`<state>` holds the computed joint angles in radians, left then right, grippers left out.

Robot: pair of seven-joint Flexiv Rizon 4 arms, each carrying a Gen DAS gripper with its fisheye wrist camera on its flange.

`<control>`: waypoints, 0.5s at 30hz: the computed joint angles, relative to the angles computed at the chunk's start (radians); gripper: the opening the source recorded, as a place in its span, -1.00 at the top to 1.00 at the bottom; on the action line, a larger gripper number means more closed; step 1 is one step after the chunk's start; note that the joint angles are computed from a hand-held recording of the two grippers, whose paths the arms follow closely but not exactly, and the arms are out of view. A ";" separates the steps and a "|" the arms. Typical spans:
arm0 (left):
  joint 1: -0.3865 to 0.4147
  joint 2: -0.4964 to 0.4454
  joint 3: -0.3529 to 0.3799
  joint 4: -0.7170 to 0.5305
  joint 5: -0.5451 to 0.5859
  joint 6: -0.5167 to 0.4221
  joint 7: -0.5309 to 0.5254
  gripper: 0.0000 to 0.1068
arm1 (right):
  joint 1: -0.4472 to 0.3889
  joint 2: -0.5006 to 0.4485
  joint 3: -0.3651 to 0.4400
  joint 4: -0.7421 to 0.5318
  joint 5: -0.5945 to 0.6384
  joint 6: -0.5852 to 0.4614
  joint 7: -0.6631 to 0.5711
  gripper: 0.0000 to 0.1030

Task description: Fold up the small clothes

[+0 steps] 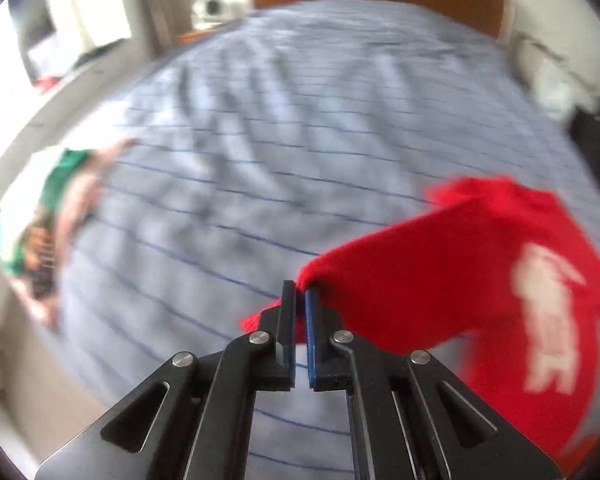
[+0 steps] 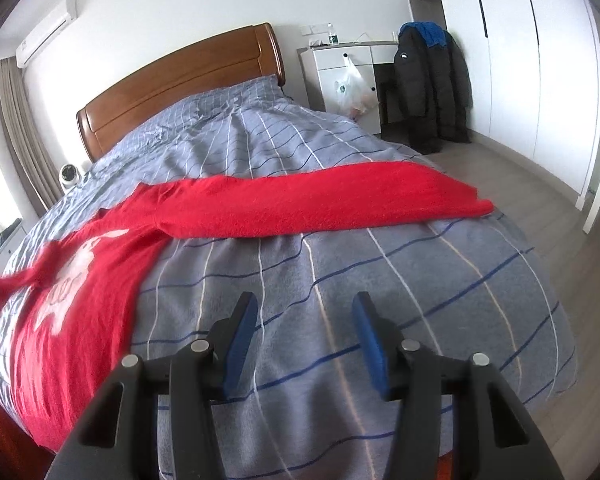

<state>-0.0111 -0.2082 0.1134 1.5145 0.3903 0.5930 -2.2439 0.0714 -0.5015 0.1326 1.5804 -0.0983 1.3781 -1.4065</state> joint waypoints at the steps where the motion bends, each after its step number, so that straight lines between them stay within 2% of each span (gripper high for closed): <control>1: 0.005 0.004 0.018 0.000 0.033 -0.036 -0.008 0.96 | 0.004 0.000 -0.004 0.000 -0.005 -0.002 0.000 0.04; 2: 0.022 -0.010 0.031 -0.006 0.046 -0.070 -0.003 0.95 | 0.009 0.001 -0.009 0.003 -0.011 -0.003 0.001 0.04; 4: 0.066 -0.027 0.038 0.022 -0.014 -0.054 0.020 0.90 | 0.020 0.004 -0.022 0.010 -0.027 -0.002 0.003 0.03; 6: 0.120 -0.019 0.048 0.100 -0.130 0.017 0.022 0.53 | 0.033 0.009 -0.036 0.021 -0.045 0.005 0.007 0.04; 7: 0.149 -0.001 0.053 0.170 -0.208 0.102 0.007 0.39 | 0.038 0.010 -0.042 0.025 -0.053 0.008 0.010 0.04; 9: 0.176 0.035 0.062 0.286 -0.302 0.259 -0.035 -0.12 | 0.049 0.015 -0.056 0.035 -0.072 0.014 0.021 0.03; 10: 0.188 0.058 0.064 0.358 -0.357 0.358 -0.048 -0.19 | 0.053 0.016 -0.062 0.039 -0.080 0.016 0.026 0.03; 12: 0.203 0.078 0.056 0.433 -0.432 0.451 -0.017 -0.23 | 0.062 0.019 -0.075 0.048 -0.098 0.022 0.037 0.03; 15: 0.201 0.079 0.052 0.448 -0.430 0.456 0.014 -0.23 | 0.073 0.013 -0.085 0.045 -0.125 0.009 0.048 0.04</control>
<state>0.1898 -0.1291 0.1649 1.9625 -0.0401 1.0492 -2.2295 0.1440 -0.4882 0.0471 1.6251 -0.2235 1.3868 -1.3588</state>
